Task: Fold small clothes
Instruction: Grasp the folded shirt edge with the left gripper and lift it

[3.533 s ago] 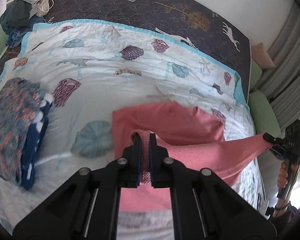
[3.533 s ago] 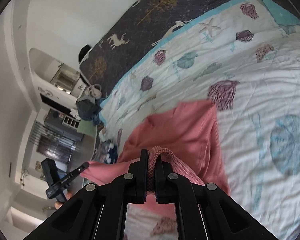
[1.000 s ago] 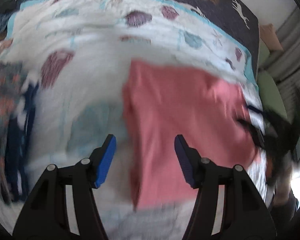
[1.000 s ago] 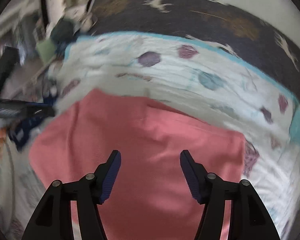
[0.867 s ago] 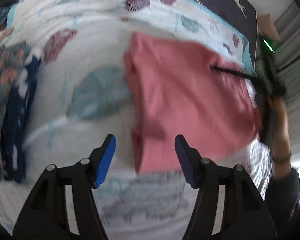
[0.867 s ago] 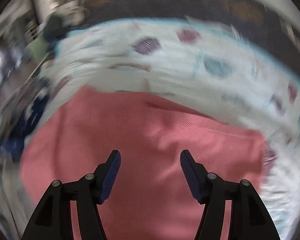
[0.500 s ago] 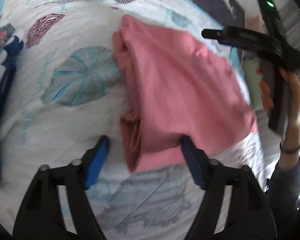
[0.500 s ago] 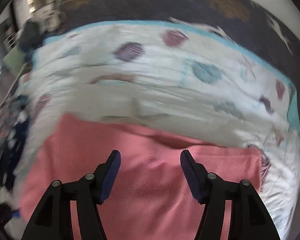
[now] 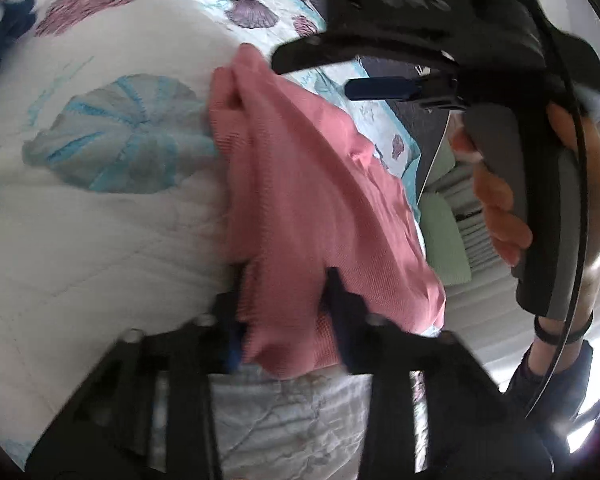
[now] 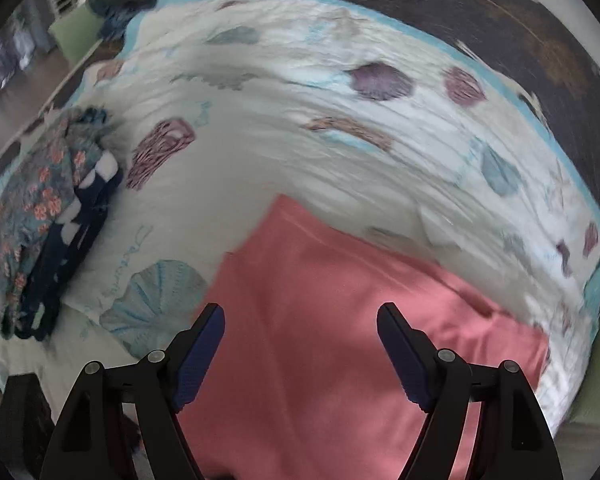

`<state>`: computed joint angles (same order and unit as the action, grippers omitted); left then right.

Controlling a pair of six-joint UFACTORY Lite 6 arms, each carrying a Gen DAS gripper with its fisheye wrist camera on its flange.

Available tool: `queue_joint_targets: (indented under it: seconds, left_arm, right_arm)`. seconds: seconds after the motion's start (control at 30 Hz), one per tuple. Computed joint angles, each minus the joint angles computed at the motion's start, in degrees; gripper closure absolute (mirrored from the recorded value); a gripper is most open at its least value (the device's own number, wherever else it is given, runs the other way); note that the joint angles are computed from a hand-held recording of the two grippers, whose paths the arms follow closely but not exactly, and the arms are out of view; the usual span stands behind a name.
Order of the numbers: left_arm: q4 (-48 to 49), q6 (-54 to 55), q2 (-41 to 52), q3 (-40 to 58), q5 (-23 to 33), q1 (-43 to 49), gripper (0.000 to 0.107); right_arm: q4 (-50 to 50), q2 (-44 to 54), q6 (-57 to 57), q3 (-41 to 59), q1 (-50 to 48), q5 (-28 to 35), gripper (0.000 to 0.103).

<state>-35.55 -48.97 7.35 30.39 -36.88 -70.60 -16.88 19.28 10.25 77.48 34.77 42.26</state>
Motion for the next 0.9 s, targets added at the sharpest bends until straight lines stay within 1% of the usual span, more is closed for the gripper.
queue_joint_targets:
  seconds: [0.03, 0.1, 0.13, 0.17, 0.23, 0.3, 0.37, 0.4, 0.43, 0.47, 0.5, 0.53, 0.57, 0.6, 0.67, 0.7, 0.73, 0.8, 0.9]
  left_arm:
    - [-0.59, 0.08, 0.53, -0.05, -1.22, -0.57, 0.082]
    - [-5.92, 6.27, 1.45, 2.04, -0.01, -1.86, 0.084]
    - [-9.67, 10.73, 1.64, 3.28, 0.52, -2.77, 0.084]
    - [-11.44, 13.30, 1.66, 4.10, 0.19, -3.64, 0.084]
    - [-8.85, 11.75, 1.75, 3.82, -1.17, -3.68, 0.084]
    - [-3.56, 5.99, 1.76, 2.24, -3.22, -2.69, 0.084]
    - [0.24, 2.02, 1.73, 1.03, -4.73, -1.75, 0.084]
    - [0.06, 2.28, 1.75, 1.19, -4.55, -1.74, 0.084]
    - [-0.93, 3.46, 1.77, 1.64, -4.12, -1.93, 0.085]
    - [-2.93, 5.78, 1.80, 2.45, -3.49, -2.35, 0.085]
    - [-4.83, 7.98, 1.79, 3.14, -3.18, -2.83, 0.086]
    - [-6.22, 8.92, 0.64, 1.89, -4.00, -3.93, 0.087]
    - [-6.37, 8.98, 0.54, 1.80, -4.87, -4.19, 0.088]
    - [-4.47, 7.36, 0.46, 1.34, -5.83, -3.64, 0.088]
    - [-2.85, 5.18, -0.08, 0.35, -7.62, -3.47, 0.089]
    - [-2.84, 5.03, -0.50, 0.00, -8.26, -3.53, 0.090]
    - [-4.78, 7.28, -1.01, 0.70, -7.81, -3.97, 0.090]
    - [-13.14, 17.68, -1.40, 4.37, -4.62, -5.64, 0.090]
    - [-26.30, 34.64, 0.40, 12.47, -1.32, -7.97, 0.090]
  right_arm:
    - [1.40, 3.93, -0.15, 3.72, 0.74, 1.57, 0.023]
    - [2.04, 8.78, 0.62, 8.02, 2.25, 3.38, 0.023]
    - [-0.36, 11.06, 3.09, 9.79, 3.71, 3.29, 0.023]
    - [-3.99, 12.67, 6.09, 10.85, 5.19, 3.57, 0.023]
    - [-12.59, 16.25, 12.46, 12.45, 8.47, 5.65, 0.023]
    - [-18.61, 21.11, 15.58, 14.51, 10.43, 10.76, 0.023]
    - [-18.94, 20.11, 16.91, 13.13, 9.93, 10.64, 0.022]
    - [-19.95, 19.76, 17.40, 12.65, 9.98, 11.61, 0.023]
    - [-20.32, 19.04, 17.13, 11.64, 9.79, 11.75, 0.026]
    - [-18.30, 17.57, 15.42, 10.10, 9.04, 10.14, 0.043]
    - [-15.73, 16.06, 13.84, 8.45, 8.40, 8.46, 0.058]
    - [-15.55, 15.26, 14.56, 7.77, 8.56, 8.66, 0.081]
    - [-17.78, 15.14, 16.34, 7.63, 9.13, 9.39, 0.091]
    - [-19.45, 14.48, 18.18, 6.49, 9.57, 8.95, 0.091]
    - [-18.78, 11.47, 19.39, 3.80, 8.74, 6.63, 0.093]
    - [-18.61, 9.28, 19.57, 2.18, 8.20, 5.26, 0.093]
    - [-18.64, 6.13, 19.51, 0.07, 7.63, 3.91, 0.093]
    - [-17.05, 2.07, 17.27, -1.61, 6.62, 3.46, 0.093]
    - [-11.48, -3.37, 9.74, -2.48, 4.28, 3.29, 0.093]
